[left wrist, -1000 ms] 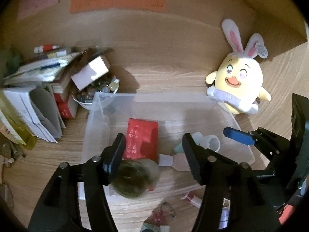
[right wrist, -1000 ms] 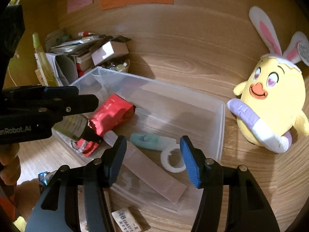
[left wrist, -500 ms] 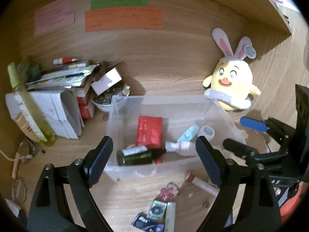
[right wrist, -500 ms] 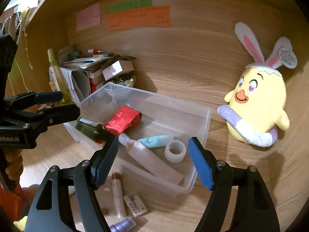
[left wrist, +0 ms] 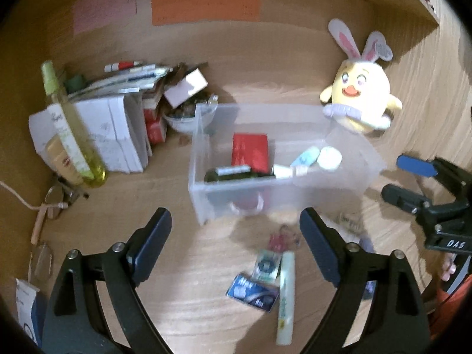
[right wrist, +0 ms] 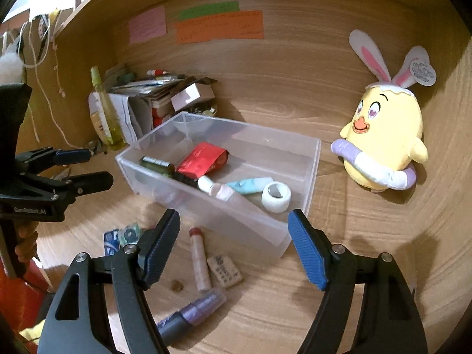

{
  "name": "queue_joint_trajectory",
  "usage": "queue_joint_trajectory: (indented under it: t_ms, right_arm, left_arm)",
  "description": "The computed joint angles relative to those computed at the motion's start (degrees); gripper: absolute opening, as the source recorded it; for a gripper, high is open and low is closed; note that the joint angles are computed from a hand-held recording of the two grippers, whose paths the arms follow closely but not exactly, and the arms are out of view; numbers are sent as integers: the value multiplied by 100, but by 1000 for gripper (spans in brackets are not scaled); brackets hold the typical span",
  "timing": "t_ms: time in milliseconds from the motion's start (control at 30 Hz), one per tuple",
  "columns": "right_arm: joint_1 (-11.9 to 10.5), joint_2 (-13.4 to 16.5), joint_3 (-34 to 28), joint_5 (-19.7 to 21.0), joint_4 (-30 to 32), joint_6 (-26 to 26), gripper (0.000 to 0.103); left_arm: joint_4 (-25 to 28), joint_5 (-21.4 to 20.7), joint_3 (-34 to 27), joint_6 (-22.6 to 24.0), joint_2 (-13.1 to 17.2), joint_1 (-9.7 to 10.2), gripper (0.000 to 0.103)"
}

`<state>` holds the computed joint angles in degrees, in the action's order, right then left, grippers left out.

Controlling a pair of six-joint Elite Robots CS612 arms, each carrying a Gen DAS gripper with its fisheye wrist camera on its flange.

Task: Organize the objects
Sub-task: 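Grasp the blue Max blade pack with the left gripper while the right gripper grasps the purple-capped spray bottle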

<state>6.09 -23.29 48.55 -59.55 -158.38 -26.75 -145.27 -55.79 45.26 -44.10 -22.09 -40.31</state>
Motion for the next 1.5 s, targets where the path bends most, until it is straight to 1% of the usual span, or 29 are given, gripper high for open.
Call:
queue_joint_trajectory:
  t_ms: [100,233,333,467,533,800,967,1100,1133,1167,1267,1333,1433,1500]
  right_arm:
    - [2,-97,240,-7,-138,-45,83]
    - [24,-177,464,-33,-105,-159,83]
    - [54,-185,539,-135,86,-242,83]
    - [67,-176,572,-224,309,-252,83]
    - [66,-179,590,-236,363,-231,83]
    - [50,-221,727,-308,551,-252,83]
    - [49,-246,811,-357,609,-277,82]
    - [49,-268,870,-409,613,-352,70]
    - [49,-268,871,-418,619,-361,67]
    - [47,-269,871,-424,630,-376,65]
    - [28,-263,859,-365,675,-361,59]
    - [14,-255,840,-297,734,-367,53]
    - [7,-264,856,-258,758,-377,48]
    - [9,-273,872,-290,759,-410,43]
  left_arm:
    - [18,-113,177,-142,-56,-9,89]
    - [-13,-288,414,-365,-130,-9,89]
    - [-34,-429,546,-498,-166,-11,89]
    - [-18,-543,653,-565,-194,-20,89]
    - [-39,-644,705,-558,-206,-23,89]
    - [182,-787,723,-414,-178,-65,89]
    - [231,-918,660,-418,-131,-49,89]
    - [360,-1067,491,-399,-40,-23,90]
    - [414,-1023,439,-389,-15,-27,90]
    - [451,-1028,398,-368,4,-26,90]
    - [400,-1063,339,-305,41,-20,90]
    - [352,-1035,310,-284,67,-22,89]
    - [321,-913,289,-274,91,-35,84]
    - [327,-830,281,-284,99,-42,77]
